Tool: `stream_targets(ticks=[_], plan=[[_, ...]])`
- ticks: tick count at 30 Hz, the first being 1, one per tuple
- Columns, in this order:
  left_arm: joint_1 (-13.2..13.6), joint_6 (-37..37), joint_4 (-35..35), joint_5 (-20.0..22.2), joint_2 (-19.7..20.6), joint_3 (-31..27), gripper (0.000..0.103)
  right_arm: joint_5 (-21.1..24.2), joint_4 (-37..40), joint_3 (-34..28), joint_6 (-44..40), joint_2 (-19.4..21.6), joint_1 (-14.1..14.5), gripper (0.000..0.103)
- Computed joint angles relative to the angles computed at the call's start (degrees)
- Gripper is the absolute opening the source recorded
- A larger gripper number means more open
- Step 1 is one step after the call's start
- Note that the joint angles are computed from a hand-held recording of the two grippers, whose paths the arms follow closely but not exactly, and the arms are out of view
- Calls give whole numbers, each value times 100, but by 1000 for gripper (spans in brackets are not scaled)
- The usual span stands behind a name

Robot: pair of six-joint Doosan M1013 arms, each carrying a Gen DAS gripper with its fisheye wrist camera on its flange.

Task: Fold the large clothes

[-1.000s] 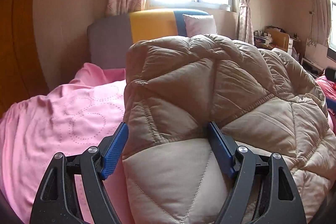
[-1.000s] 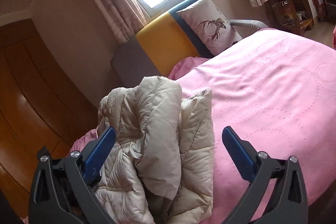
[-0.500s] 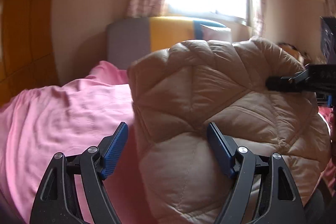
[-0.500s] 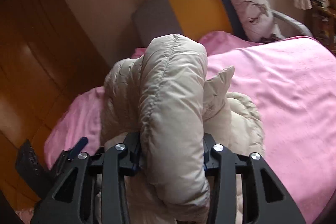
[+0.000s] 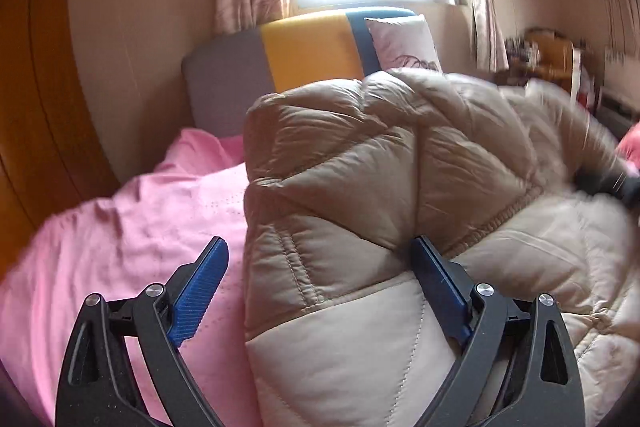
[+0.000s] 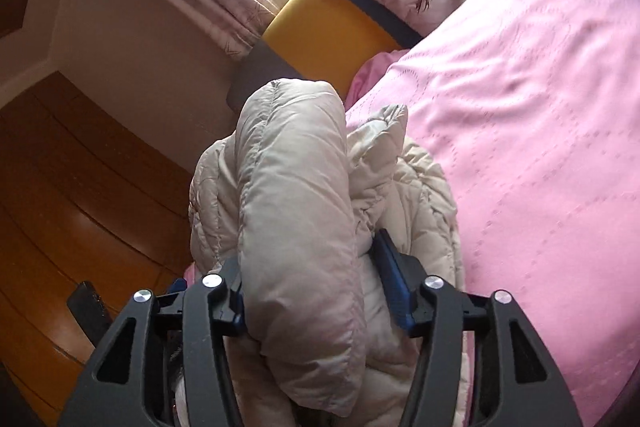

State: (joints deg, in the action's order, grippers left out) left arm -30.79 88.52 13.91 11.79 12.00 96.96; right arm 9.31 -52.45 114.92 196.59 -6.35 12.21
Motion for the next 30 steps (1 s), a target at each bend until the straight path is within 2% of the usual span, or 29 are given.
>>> stream_targets(ticks=[2, 4, 6, 8, 10, 12, 14, 16, 18, 19, 21, 23, 25, 28, 29, 30], plan=[[-41, -628, 614, -51, -28, 55, 91, 767, 315, -245, -707, -122, 173, 72], [-29, -461, 403, -8, -28, 42, 91, 1624, 356, -694, -1472, -34, 449, 68], [-23, -290, 173, 76, -27, 8, 91, 2388, 224, -1186, -2185, 169, 715, 68], [-30, -362, 244, 132, -25, -11, 91, 3069, 63, -1579, -2667, 438, 946, 68], [-29, -418, 317, 142, -15, -25, 91, 3433, -101, -1842, -2896, 741, 1061, 65], [-18, -201, 73, 219, 8, -73, 93, 3555, -274, -1864, -2847, 956, 1108, 57], [3, -7, -188, 336, 40, -145, 95, 3632, -313, -1914, -2694, 1247, 941, 52], [60, 680, -1005, 544, 106, -276, 99, 3528, -295, -1714, -2140, 1319, 824, 51], [150, 1736, -2227, 914, 222, -468, 100, 3535, -354, -1558, -1585, 1348, 768, 51], [171, 2018, -2565, 1067, 271, -541, 100, 3571, -420, -1476, -1335, 1344, 772, 51], [179, 2301, -2899, 1163, 335, -592, 100, 3514, -637, -1254, -818, 1262, 805, 51], [166, 2522, -3098, 1030, 350, -530, 100, 3306, -630, -1094, -572, 1192, 758, 52], [155, 2373, -2980, 1085, 359, -549, 100, 3228, -409, -1094, -792, 1157, 700, 52], [197, 1966, -2810, 1728, 366, -832, 100, 3361, -340, -1167, -1015, 1196, 711, 54], [209, 1743, -2789, 1863, 357, -931, 100, 3406, -386, -1149, -961, 1187, 738, 54], [228, 1661, -2894, 1827, 334, -968, 100, 3444, -431, -1139, -909, 1183, 757, 55]])
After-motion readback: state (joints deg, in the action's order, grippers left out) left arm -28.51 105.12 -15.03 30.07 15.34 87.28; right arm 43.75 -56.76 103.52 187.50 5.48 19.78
